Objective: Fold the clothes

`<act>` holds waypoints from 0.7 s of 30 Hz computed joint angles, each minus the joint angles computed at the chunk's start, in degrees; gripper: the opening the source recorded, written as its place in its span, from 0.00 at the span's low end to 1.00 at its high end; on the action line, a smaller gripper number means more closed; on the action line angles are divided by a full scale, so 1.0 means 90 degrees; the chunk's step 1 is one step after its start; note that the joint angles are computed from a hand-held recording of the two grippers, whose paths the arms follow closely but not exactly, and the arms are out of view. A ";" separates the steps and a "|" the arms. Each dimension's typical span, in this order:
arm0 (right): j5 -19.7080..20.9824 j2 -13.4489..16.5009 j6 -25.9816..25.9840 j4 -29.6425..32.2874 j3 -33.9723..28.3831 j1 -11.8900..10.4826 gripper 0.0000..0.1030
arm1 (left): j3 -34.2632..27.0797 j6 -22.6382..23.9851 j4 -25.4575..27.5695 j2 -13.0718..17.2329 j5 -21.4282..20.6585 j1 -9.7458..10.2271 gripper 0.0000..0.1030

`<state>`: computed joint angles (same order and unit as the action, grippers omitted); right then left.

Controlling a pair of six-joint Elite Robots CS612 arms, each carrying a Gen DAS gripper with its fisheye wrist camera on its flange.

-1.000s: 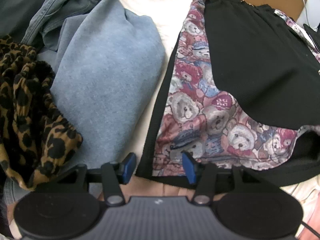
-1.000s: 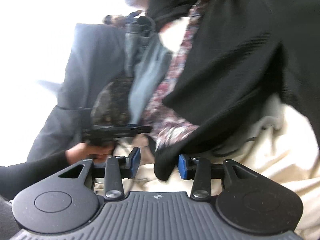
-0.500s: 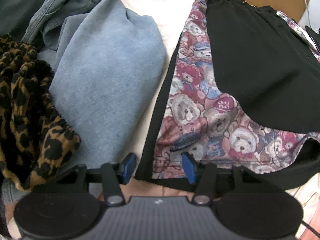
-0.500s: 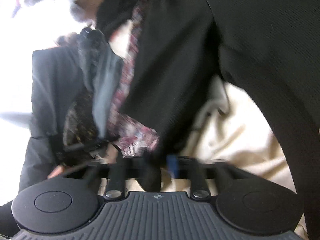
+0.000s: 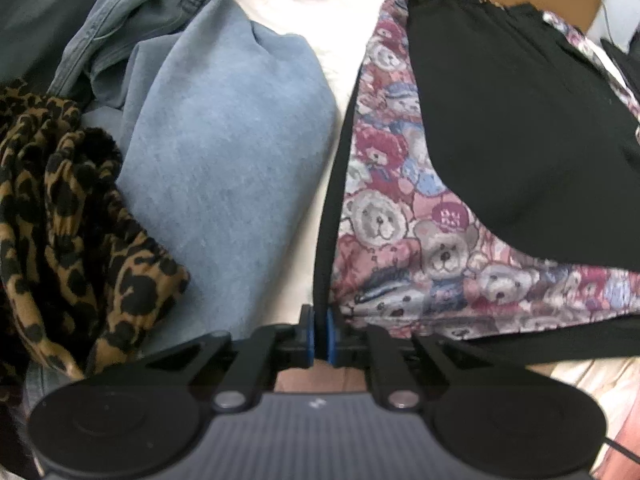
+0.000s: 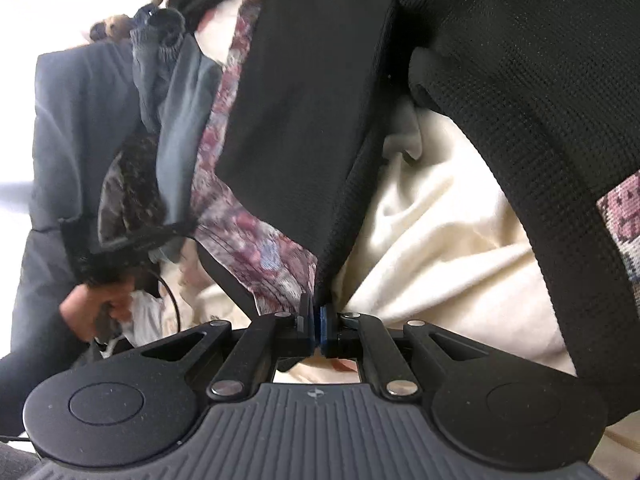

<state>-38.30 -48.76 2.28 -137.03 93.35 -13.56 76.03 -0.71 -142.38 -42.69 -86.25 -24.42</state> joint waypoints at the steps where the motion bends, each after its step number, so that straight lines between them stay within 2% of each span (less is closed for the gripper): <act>1: -0.0062 -0.0022 -0.0015 0.0004 0.0004 -0.0010 0.04 | 0.0012 0.0024 0.0064 -0.0027 0.0045 -0.0004 0.11; 3: -0.0039 -0.0068 0.0134 -0.0271 0.0098 -0.0068 0.12 | 0.0052 0.0056 0.0144 -0.0100 0.0097 0.0007 0.16; 4: -0.0002 -0.0090 0.0223 -0.0453 0.0158 -0.0103 0.23 | 0.0074 0.0071 0.0177 -0.0139 0.0118 0.0015 0.17; 5: 0.0057 -0.0108 0.0288 -0.0666 0.0218 -0.0135 0.29 | 0.0106 0.0087 0.0162 -0.0180 0.0097 0.0031 0.17; 9: 0.0293 -0.0121 0.0443 -0.1365 0.0292 -0.0166 0.32 | 0.0237 0.0103 0.0000 -0.0321 -0.0047 0.0084 0.20; 11: 0.0366 -0.0100 0.0483 -0.1659 0.0269 -0.0144 0.37 | 0.0264 0.0087 -0.0067 -0.0329 -0.0043 0.0057 0.22; 13: 0.0415 -0.0070 0.0382 -0.1749 0.0204 -0.0096 0.38 | 0.0278 0.0088 -0.0097 -0.0337 -0.0070 0.0035 0.25; 17: 0.0469 -0.0034 -0.0115 -0.1613 0.0078 0.0046 0.40 | 0.0348 0.0179 -0.0141 -0.0375 -0.0161 0.0012 0.28; 21: -0.0102 -0.0074 -0.0956 -0.1217 -0.0032 0.0276 0.43 | 0.0319 0.0078 -0.0094 -0.0346 -0.0157 -0.0031 0.29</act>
